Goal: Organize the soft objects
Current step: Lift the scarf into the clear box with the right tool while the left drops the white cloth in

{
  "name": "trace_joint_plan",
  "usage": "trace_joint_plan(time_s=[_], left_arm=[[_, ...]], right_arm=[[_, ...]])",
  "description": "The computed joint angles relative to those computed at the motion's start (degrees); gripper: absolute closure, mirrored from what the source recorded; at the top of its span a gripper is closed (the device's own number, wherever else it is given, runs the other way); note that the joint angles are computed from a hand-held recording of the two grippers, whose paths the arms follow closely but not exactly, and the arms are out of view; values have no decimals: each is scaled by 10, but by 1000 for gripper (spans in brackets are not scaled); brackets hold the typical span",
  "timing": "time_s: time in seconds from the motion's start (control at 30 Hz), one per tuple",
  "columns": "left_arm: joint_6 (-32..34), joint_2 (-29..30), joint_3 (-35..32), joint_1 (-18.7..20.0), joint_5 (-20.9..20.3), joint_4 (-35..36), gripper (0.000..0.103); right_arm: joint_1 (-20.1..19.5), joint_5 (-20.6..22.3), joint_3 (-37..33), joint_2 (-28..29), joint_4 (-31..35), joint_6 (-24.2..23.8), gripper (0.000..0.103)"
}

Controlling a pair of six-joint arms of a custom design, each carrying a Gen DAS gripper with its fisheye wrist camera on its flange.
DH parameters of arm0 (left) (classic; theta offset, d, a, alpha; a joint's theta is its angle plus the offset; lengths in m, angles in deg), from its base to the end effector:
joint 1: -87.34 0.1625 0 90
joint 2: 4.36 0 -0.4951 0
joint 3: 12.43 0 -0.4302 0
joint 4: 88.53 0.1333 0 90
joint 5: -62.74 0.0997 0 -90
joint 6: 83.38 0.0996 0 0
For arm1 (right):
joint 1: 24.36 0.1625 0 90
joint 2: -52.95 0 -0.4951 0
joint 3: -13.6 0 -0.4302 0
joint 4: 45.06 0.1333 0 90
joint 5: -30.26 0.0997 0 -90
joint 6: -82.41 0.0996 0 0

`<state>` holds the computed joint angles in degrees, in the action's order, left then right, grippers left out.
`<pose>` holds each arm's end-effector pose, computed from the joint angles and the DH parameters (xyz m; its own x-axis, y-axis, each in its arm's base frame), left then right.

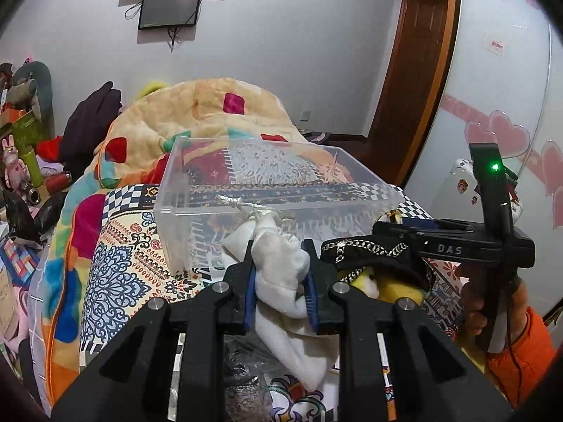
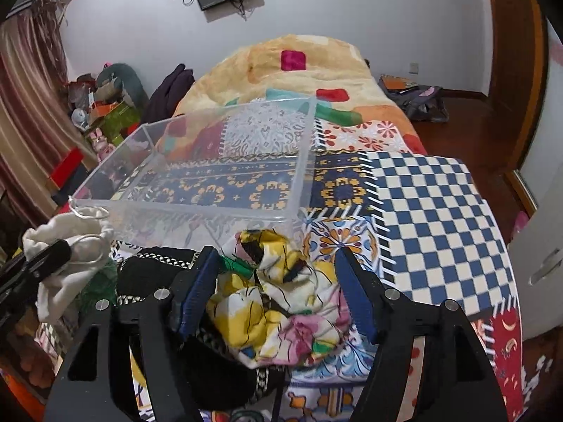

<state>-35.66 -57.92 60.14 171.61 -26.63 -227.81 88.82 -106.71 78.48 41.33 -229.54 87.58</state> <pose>0.0501 -0.8464 0.3849 -0.6059 0.6993 -0.3793 0.7945 0.5083 -0.3321 0.3949 -0.7687 -0.0679 -0.8403 0.2358 0.4882 -0.2213 0.6730 -0.7058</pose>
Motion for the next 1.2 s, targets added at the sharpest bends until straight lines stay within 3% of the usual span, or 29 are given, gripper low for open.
trace_joint_plan(time_s=[0.03,0.07,0.23,0.5,0.7,0.83,1.0,1.2], left_arm=[[0,0,1,0,-1,0,81],[0,-1,0,0,-1,0,81],[9,-3,1,-1,-9,-10,81],[13,-1,-16,-6,-22,-19,81],[19,11,-41,-16,-19,-9,81],[22,26,-61,-23,-7,-4,81],[24,52,-97,-30,20,15,81],[20,88,-153,-35,59,65,81]], right_arm=[[0,4,-1,1,0,-5,53],[0,8,-1,0,5,-9,67],[7,-16,-9,11,-9,-28,85],[25,-30,4,4,-49,-59,85],[45,-23,-25,12,-118,-142,85],[53,-32,-89,40,-136,-204,85],[46,-22,-155,69,-115,-228,85],[33,-36,-238,106,-34,-209,85]])
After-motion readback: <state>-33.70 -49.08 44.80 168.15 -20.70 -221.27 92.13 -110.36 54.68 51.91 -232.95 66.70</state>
